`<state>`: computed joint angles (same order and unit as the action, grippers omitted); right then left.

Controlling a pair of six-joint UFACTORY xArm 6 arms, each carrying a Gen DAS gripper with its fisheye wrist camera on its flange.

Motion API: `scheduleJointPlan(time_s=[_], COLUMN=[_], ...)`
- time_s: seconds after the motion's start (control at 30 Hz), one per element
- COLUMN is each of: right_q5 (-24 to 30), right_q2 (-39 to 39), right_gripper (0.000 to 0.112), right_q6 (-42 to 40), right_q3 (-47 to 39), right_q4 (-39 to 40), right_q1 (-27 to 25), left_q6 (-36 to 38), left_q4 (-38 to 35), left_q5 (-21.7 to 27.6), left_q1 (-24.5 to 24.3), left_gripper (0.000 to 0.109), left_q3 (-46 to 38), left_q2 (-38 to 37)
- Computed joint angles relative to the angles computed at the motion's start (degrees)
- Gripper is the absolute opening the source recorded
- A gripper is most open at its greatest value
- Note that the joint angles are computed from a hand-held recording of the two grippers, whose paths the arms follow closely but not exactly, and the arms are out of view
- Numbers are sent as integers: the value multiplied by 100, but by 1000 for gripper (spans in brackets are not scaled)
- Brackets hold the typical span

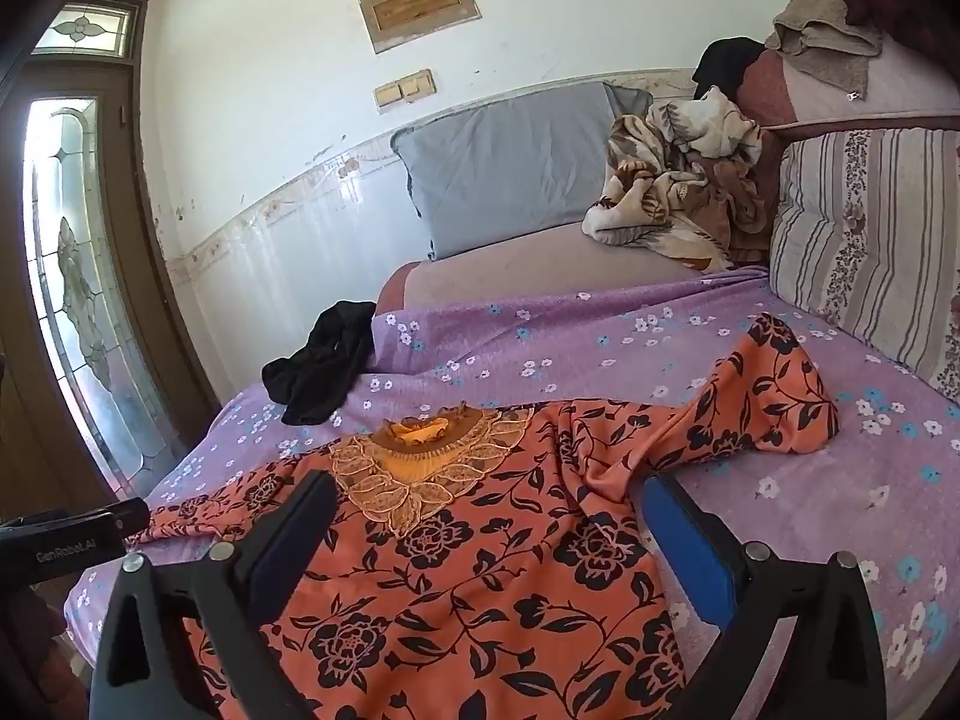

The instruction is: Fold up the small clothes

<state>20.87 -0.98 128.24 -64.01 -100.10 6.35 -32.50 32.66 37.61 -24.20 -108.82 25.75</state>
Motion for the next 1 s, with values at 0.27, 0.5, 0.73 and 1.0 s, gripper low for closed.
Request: scheduleJointPlan(time_s=[0.27, 0.5, 0.73, 1.0], right_q5=[68, -44, -90, -64], right_q2=[44, 49, 62, 119], right_gripper=[103, 103, 103, 103], right_q6=[-71, -50, 119, 256], right_q3=[-8, -34, -30, -73], right_q4=[30, 22, -69, -98], right_q1=[73, -7, -51, -35], left_q6=[-38, 34, -207, -645], left_q4=[89, -101, 124, 492], left_q5=[-54, 30, -115, -568], left_q1=[-4, 13, 17, 115], left_gripper=[103, 103, 103, 103], left_q3=[149, 33, 162, 328], left_q2=[-69, 23, 7, -12])
